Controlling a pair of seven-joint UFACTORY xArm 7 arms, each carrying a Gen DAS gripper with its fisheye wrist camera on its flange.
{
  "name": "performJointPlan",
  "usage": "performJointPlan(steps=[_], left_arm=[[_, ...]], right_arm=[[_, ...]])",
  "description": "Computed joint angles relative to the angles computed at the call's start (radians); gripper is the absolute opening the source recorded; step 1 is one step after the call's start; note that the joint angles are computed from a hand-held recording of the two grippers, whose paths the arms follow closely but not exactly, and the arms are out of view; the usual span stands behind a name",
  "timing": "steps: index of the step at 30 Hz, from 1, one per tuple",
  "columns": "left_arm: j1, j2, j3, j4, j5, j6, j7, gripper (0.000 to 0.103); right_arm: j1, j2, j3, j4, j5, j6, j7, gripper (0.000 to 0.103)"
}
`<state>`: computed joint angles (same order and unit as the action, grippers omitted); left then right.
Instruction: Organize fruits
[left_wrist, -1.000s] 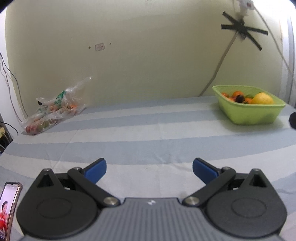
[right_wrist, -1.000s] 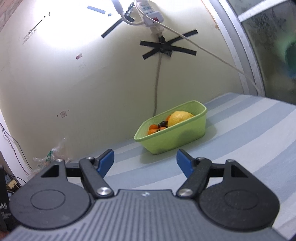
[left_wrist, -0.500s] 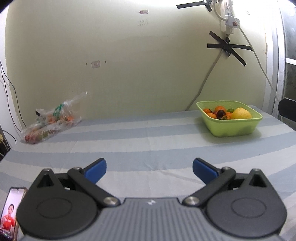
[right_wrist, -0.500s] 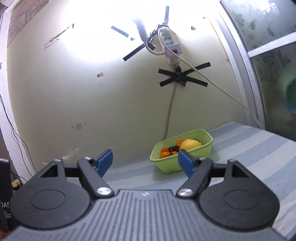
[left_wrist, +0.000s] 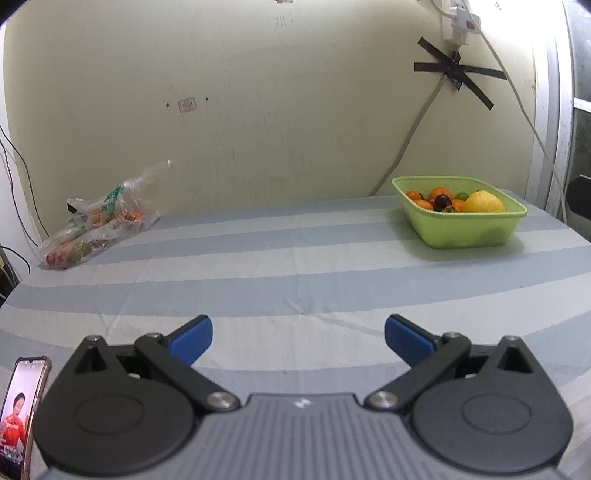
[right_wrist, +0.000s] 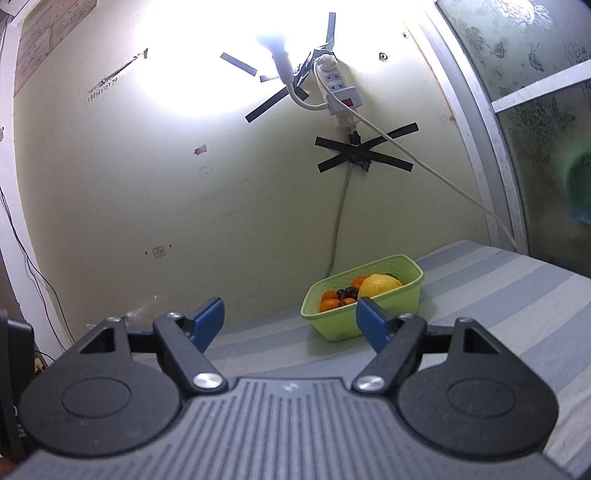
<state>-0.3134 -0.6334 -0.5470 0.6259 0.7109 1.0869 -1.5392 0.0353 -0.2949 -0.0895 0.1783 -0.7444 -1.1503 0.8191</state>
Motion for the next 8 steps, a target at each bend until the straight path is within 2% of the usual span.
performJointPlan(steps=[8], left_arm=[[-0.001,-0.005,0.015,-0.015,0.007,-0.027,0.005,0.103]], right_arm=[[0.003,0.01,0.006,0.006,0.004,0.005,-0.002,0.081]])
